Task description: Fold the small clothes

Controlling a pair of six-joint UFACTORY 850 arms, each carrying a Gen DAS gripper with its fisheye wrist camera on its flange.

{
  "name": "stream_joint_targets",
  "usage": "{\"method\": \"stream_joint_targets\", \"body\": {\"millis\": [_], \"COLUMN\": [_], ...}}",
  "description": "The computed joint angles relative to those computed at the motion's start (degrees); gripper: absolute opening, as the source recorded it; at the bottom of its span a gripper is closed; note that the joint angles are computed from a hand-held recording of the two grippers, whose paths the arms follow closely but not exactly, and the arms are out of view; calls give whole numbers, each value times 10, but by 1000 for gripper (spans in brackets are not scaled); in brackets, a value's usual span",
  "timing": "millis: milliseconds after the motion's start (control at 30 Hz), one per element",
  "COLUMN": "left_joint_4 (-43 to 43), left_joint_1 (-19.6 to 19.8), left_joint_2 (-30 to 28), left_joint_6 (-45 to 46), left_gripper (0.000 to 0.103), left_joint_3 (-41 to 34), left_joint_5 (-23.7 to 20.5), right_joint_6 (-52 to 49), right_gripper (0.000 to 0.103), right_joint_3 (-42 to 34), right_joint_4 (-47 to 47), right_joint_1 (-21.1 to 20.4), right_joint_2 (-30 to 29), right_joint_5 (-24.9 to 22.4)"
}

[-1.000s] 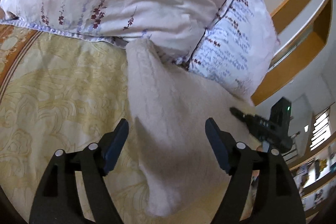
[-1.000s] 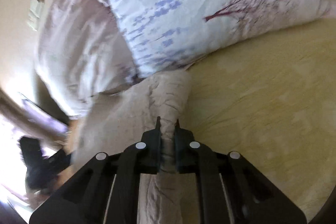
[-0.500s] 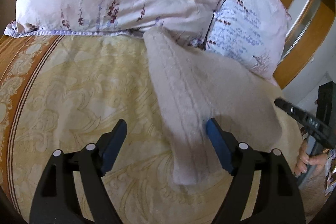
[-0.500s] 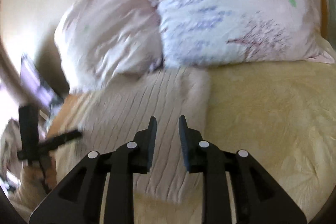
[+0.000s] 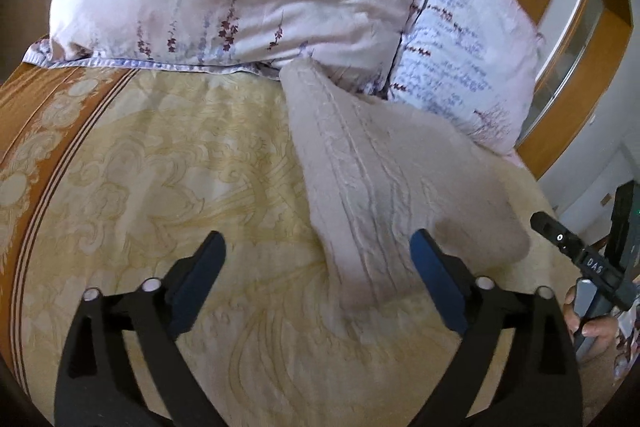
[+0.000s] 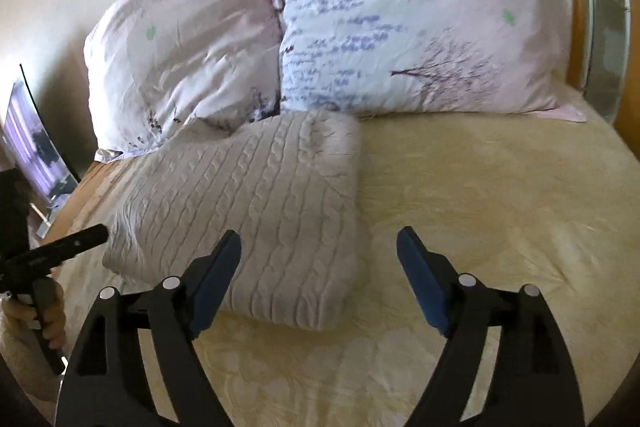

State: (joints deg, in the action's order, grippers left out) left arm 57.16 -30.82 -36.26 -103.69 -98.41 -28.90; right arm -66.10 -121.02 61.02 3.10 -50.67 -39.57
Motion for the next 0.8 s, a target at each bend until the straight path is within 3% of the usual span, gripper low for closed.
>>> {"method": "stream_joint_targets", "body": {"millis": [67,233,433,667,800], "left_joint_4": [6,-27,-102,-175,-205], "left_joint_1": [-6,-26,-36,-41,-41], "left_joint_2": [4,-15,-44,-91,-110], "left_joint_6": [-9,20,85,192,238], "left_gripper": [97,101,101,101,101], "left_joint_3": [7,-26,-74,-151,-184], "left_joint_5": [0,-64,-115,-180,-205], "right_joint_6": [-8,-60,-56,14,68], "right_gripper": [85,94,102,102,102], "right_joint_3": [19,94,132,129,132], "right_joint_4": [11,26,10,-68,-135], "right_joint_1": [-4,5,14,23,35], "right_joint_2": [10,53,76,76,76], "right_joint_5": [6,60,90,55,68]}}
